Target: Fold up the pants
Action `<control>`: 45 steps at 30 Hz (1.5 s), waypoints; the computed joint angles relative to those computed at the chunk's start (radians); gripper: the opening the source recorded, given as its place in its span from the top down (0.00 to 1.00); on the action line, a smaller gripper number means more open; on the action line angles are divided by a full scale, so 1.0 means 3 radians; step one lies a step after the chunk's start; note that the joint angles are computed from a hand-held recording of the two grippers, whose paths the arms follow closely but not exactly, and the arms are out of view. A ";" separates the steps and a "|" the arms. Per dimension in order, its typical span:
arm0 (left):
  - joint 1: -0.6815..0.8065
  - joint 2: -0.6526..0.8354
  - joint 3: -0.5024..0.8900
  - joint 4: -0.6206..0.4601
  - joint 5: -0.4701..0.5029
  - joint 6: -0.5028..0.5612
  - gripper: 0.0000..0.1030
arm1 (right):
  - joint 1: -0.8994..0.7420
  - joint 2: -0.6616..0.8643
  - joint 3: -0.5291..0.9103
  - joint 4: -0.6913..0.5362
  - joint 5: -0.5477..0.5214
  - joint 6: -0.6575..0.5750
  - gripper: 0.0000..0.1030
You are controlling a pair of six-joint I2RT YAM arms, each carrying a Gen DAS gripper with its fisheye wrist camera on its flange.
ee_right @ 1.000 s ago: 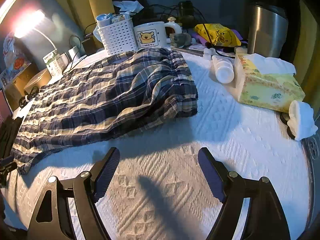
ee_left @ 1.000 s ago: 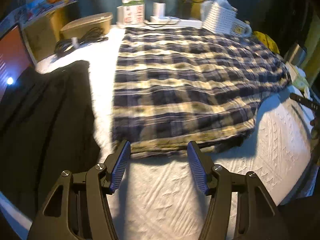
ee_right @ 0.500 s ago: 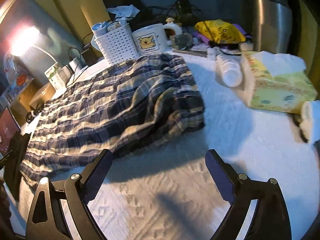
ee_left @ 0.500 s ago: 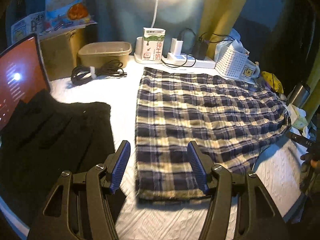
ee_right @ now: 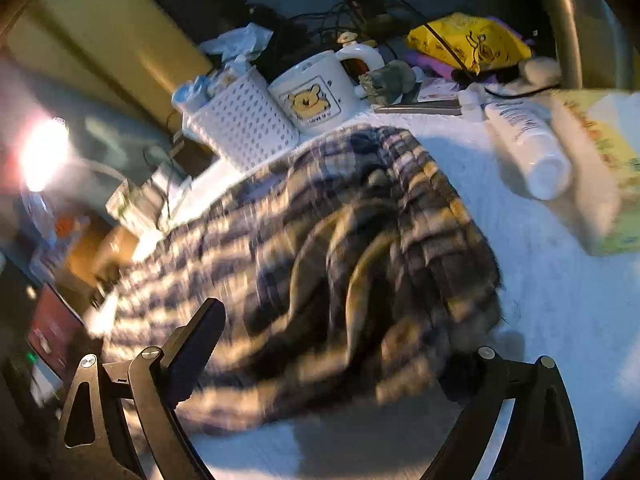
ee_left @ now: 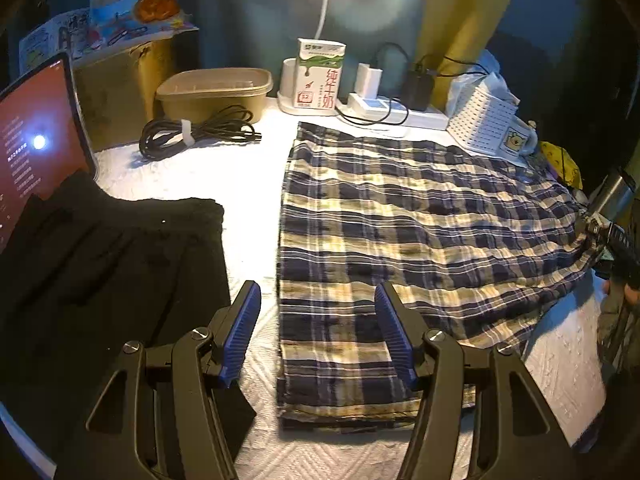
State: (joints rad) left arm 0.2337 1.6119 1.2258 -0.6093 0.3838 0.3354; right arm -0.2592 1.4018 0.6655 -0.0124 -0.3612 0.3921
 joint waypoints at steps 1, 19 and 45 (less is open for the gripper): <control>0.0008 0.0006 0.0006 -0.0003 0.0003 0.0002 0.43 | -0.0049 0.0091 0.0026 0.0119 -0.0097 0.0124 0.08; -0.0038 -0.0176 -0.0076 -0.0056 0.0205 0.0130 0.43 | -0.0440 -0.0491 -0.0093 0.0038 -0.0233 0.0145 0.92; 0.0443 0.0018 0.0100 -0.0193 0.0873 0.0619 0.43 | 0.1016 -0.0887 0.0700 -0.0726 0.1397 -0.0120 0.92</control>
